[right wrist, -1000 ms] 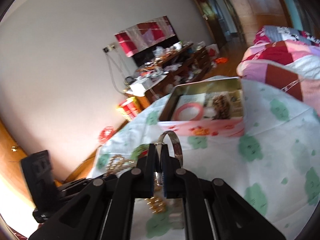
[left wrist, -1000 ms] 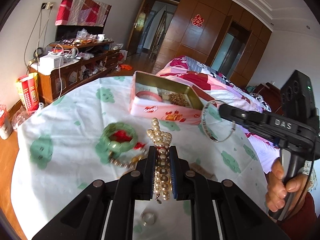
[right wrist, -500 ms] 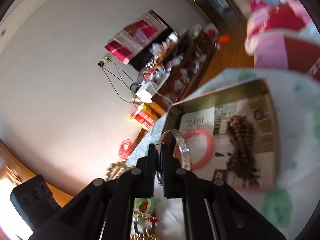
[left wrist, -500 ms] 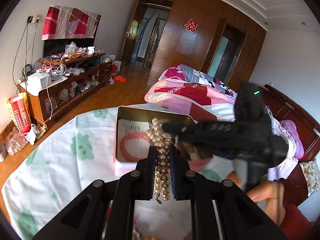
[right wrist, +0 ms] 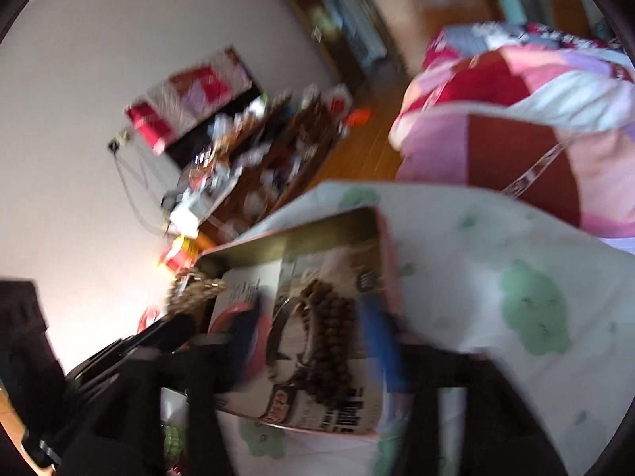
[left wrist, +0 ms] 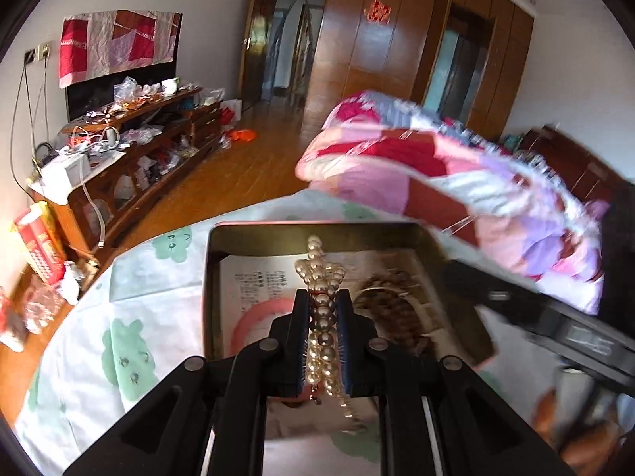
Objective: Organize jewelry
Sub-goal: 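Lower the pearl necklace into the tin with the left tool while the right tool drops the silver bangle in, then move the right tool down to the silver wristwatch on the cloth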
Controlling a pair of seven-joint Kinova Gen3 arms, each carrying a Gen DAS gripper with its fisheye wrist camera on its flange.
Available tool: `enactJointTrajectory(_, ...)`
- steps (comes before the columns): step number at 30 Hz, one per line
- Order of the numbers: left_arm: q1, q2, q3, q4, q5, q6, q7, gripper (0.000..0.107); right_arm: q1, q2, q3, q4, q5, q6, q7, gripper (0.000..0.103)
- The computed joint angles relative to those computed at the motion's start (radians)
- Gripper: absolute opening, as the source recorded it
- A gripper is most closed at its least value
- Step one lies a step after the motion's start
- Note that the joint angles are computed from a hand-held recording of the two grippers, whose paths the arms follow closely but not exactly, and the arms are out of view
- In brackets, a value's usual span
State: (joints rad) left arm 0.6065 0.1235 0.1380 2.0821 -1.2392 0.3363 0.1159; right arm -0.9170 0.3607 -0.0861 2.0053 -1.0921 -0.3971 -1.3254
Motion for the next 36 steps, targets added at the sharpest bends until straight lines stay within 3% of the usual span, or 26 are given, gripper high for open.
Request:
enactJointTrajectory(3, 0.121, 0.035, -0.087, -0.045, 0.093, 0.122, -0.089, 0.027, -0.073, -0.002, 0.011, 0.015, -0.122, -0.122, 0.096, 0.067)
enactJointTrajectory(4, 0.132, 0.038, -0.084, -0.050, 0.099, 0.163, -0.089, 0.041, -0.119, 0.005, 0.042, 0.012, -0.163, -0.163, 0.136, 0.067)
enactJointTrajectory(6, 0.113, 0.020, -0.028, -0.038, 0.074, 0.230, -0.039, 0.057, -0.195, 0.018, 0.078, 0.006, -0.244, -0.244, 0.201, 0.067)
enactJointTrajectory(8, 0.117, -0.006, -0.009, -0.009, 0.015, 0.248, 0.042, 0.063, -0.200, 0.029, 0.040, -0.006, -0.325, -0.325, 0.250, 0.067)
enactJointTrajectory(10, 0.085, -0.027, 0.043, 0.016, -0.013, 0.270, 0.094, 0.063, -0.155, 0.032, -0.034, -0.031, -0.404, -0.374, 0.323, 0.067)
enactJointTrajectory(12, 0.076, -0.059, 0.069, 0.048, -0.011, 0.275, 0.137, 0.063, -0.133, 0.035, -0.059, -0.043, -0.442, -0.381, 0.359, 0.067)
enactJointTrajectory(14, 0.066, -0.101, 0.097, 0.101, -0.039, 0.259, 0.213, 0.063, -0.117, 0.029, -0.085, -0.034, -0.446, -0.395, 0.348, 0.067)
enactJointTrajectory(17, 0.059, -0.113, 0.153, 0.121, -0.044, 0.301, 0.263, 0.063, -0.110, 0.028, -0.127, -0.027, -0.463, -0.442, 0.338, 0.067)
enactJointTrajectory(26, 0.117, -0.168, 0.276, 0.202, 0.007, 0.458, 0.431, 0.063, -0.093, 0.024, -0.258, 0.012, -0.500, -0.542, 0.330, 0.067)
enactJointTrajectory(29, 0.146, -0.188, 0.302, 0.234, 0.031, 0.503, 0.497, 0.063, -0.113, 0.025, -0.278, 0.014, -0.524, -0.590, 0.347, 0.073)
enactJointTrajectory(36, 0.191, -0.212, 0.360, 0.287, 0.082, 0.611, 0.604, 0.063, -0.150, 0.037, -0.320, -0.002, -0.572, -0.665, 0.416, 0.073)
